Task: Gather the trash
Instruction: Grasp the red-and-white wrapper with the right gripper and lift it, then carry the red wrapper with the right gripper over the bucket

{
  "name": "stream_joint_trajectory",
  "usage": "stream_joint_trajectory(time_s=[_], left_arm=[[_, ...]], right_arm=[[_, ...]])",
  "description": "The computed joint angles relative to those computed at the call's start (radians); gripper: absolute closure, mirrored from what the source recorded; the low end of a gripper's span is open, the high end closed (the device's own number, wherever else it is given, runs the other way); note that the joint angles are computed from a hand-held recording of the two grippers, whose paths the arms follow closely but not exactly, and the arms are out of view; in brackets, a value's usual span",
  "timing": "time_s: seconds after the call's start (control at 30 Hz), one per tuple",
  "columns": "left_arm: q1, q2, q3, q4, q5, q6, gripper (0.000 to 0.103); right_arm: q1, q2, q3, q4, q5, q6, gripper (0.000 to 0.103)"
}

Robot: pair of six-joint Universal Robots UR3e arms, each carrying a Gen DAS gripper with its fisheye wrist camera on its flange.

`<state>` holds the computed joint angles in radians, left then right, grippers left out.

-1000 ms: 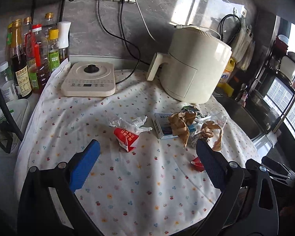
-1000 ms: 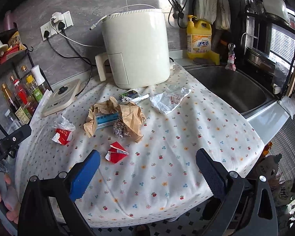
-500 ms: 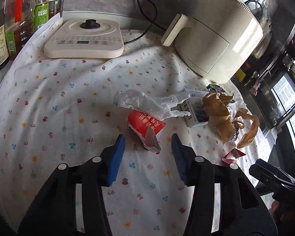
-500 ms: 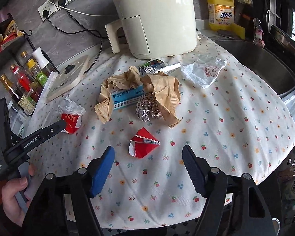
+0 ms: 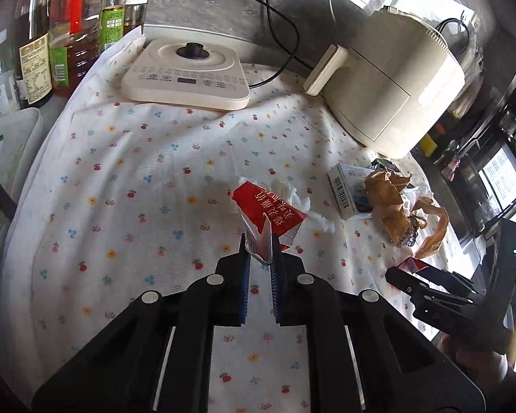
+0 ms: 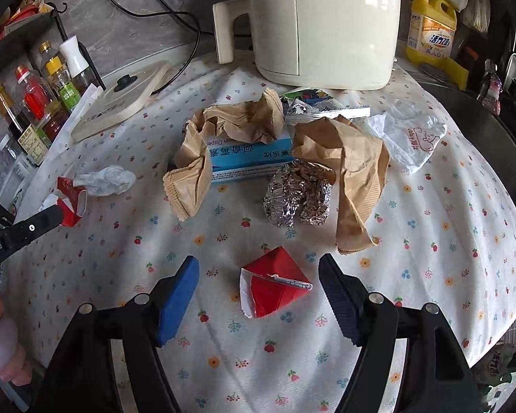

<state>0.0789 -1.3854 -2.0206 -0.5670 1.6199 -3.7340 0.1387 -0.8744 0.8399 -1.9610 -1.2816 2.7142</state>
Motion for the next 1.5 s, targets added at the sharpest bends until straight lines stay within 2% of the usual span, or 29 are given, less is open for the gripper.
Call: stream_joint_trajectory(time_s=[0.03,0.07,0.1,0.17,0.33,0.63,0.97,1.27,1.5], left_arm=[[-0.002,0.021,-0.010,-0.008,0.010,-0.005,0.092],[-0.003,0.040,-0.020,-0.015,0.021,-0.010,0.092],[-0.008,0.058,-0.029,-0.023,0.034,-0.018,0.092],[-0.020,0.090,-0.048,-0.035,0.059,-0.035,0.092],[-0.091,0.135,-0.055,-0.071,0.135,-0.088,0.092],[-0.282,0.076,0.073,-0.169,0.274,-0.199,0.092],[-0.535,-0.071,0.269,-0.239,0.440,-0.346,0.092],[-0.694,-0.250,0.473,-0.312,0.500,-0.452,0.092],[-0.808,-0.470,0.774,-0.422,0.534,-0.479,0.092]], right_arm=[[0.008,-0.005,0.015,-0.021,-0.017,-0.004,0.047],[0.015,-0.012,0.033,-0.042,-0.030,-0.016,0.060],[0.020,-0.016,0.038,-0.045,-0.033,-0.028,0.059],[0.002,-0.021,0.025,0.009,0.034,-0.039,0.061],[-0.037,-0.117,0.129,0.009,0.130,-0.062,0.061],[-0.147,-0.319,0.337,0.038,0.241,-0.147,0.061],[-0.307,-0.502,0.473,0.130,0.303,-0.290,0.061],[-0.520,-0.621,0.524,0.289,0.350,-0.459,0.061],[-0.727,-0.650,0.492,0.460,0.380,-0.628,0.061]])
